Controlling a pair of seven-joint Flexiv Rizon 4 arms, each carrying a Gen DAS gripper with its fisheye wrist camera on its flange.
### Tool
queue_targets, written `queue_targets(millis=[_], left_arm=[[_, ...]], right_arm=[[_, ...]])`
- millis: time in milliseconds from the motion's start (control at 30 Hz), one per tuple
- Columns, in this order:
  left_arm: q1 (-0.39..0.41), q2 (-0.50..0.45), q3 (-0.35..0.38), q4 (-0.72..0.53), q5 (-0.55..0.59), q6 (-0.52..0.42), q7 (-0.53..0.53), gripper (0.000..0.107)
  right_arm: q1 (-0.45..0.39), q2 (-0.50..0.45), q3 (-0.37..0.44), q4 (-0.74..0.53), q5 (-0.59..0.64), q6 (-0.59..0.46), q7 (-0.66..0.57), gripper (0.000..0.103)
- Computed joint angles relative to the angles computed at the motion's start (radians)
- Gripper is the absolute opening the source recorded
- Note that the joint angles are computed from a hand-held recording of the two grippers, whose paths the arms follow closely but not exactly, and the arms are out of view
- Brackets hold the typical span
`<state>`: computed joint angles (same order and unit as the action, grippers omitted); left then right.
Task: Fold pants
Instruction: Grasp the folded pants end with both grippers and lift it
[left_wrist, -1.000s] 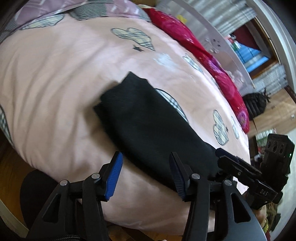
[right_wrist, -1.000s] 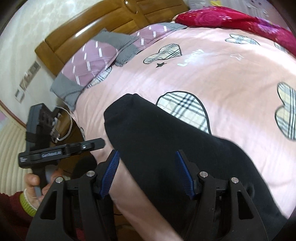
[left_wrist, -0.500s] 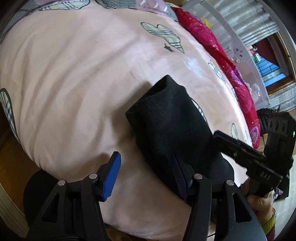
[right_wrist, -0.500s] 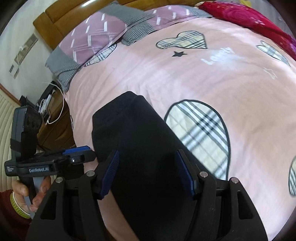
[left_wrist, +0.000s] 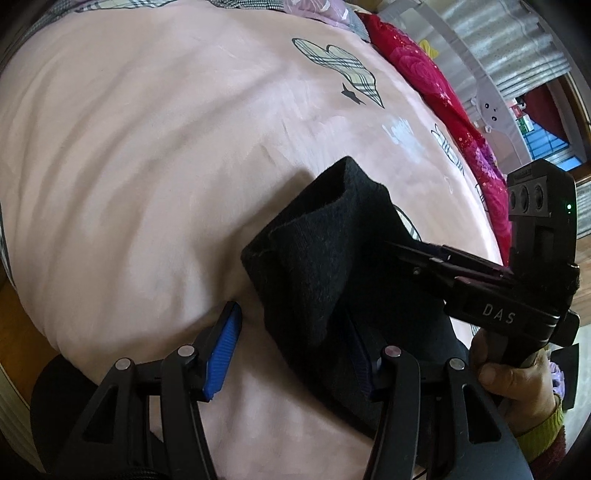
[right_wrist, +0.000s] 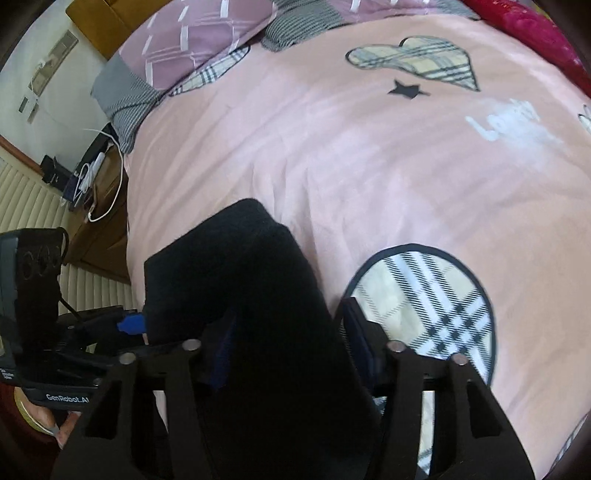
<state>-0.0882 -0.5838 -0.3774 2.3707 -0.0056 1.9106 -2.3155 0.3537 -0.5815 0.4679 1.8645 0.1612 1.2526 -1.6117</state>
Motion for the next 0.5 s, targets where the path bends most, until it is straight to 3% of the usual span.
queue_targets(millis=[67,133,233,333,500], left_arm=[[-0.066,0.009,0.058,-0.015,-0.035,-0.015,0.006,0.04],[-0.055,-0.002,0.045,-0.022,-0.028,-0.004,0.013,0.027],[-0.083,0.016,0.06,-0.026,-0.04,-0.006,0.02,0.019],[-0.184,0.069,0.132,-0.031,-0.079,-0.023,0.043,0.018],[-0.286,0.146,0.188,-0.026,-0.122,-0.026,0.07,0.017]], right_arm=[[-0.015,-0.014,0.021,-0.015,0.014,-0.01,-0.02,0.041],[-0.002,-0.009,0.008,-0.005,0.009,0.004,-0.017,0.033],[-0.006,0.01,0.015,0.016,0.017,0.024,-0.019,0.023],[-0.039,0.04,0.049,0.045,0.051,0.052,-0.041,0.02],[-0.106,0.113,0.121,0.101,0.134,0.107,-0.103,0.019]])
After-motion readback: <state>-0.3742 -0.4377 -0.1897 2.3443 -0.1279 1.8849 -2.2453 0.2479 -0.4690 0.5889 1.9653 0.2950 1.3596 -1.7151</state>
